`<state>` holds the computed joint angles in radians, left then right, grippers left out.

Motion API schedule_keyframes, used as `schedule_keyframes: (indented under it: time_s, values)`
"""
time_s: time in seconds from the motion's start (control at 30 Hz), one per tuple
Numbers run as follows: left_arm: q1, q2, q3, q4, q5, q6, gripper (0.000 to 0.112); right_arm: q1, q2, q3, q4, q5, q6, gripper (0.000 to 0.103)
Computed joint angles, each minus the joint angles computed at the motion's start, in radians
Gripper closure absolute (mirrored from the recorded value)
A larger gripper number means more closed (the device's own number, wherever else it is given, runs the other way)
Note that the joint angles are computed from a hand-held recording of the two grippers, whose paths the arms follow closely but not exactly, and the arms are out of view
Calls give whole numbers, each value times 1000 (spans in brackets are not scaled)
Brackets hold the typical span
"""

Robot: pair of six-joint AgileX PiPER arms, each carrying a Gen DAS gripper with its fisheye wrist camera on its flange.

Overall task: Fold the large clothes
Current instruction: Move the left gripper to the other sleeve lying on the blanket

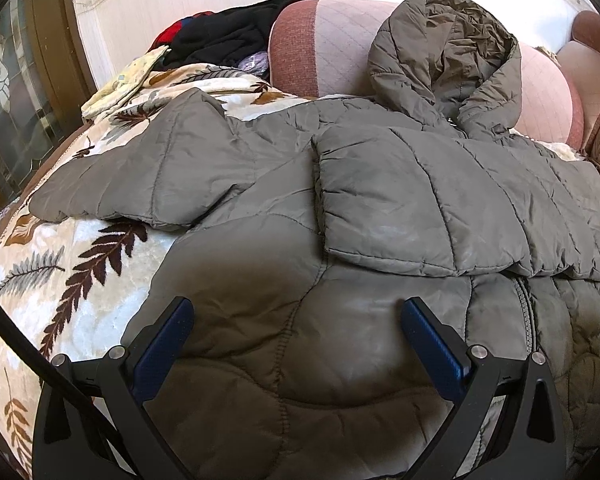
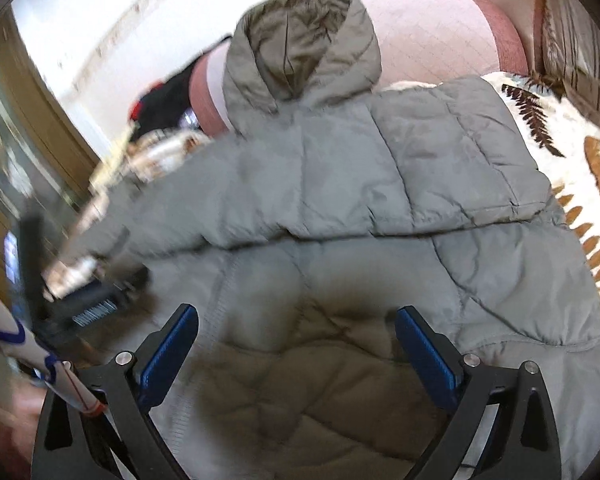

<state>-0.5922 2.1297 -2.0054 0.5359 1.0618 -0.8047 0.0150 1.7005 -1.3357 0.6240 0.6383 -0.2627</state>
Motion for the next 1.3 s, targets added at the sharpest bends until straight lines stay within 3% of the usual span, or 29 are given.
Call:
schedule_keyframes:
  time_s: [0.13, 0.23, 0.37, 0.47, 0.6, 0.9, 1.03, 1.23, 1.3]
  values:
    - [-3, -2, 0, 7, 1, -4, 9, -49, -7, 23, 246, 41, -133, 6]
    - [-4, -5, 3, 9, -1, -9, 9, -97, 17, 30, 436, 154, -232, 8]
    - [-12, -8, 7, 34, 5, -31, 9, -105, 35, 50, 577, 244, -284, 9]
    - [-22, -28, 31, 69, -6, -61, 9, -66, 2, 57, 518, 186, -289, 9]
    - [-34, -64, 71, 131, -27, -114, 9, 20, -38, 36, 278, 65, -190, 9]
    - [-75, -168, 184, 356, -58, -289, 9, 141, -59, 39, -190, -95, 52, 9]
    - [12, -227, 213, 238, -108, -238, 9, 163, -16, 15, -309, -93, 131, 9]
    - [236, -311, 247, 90, -156, -129, 9, 137, 39, -21, -264, -31, 92, 9]
    - [359, -305, 199, -43, -161, -34, 9, 139, 39, -19, -270, -32, 92, 9]
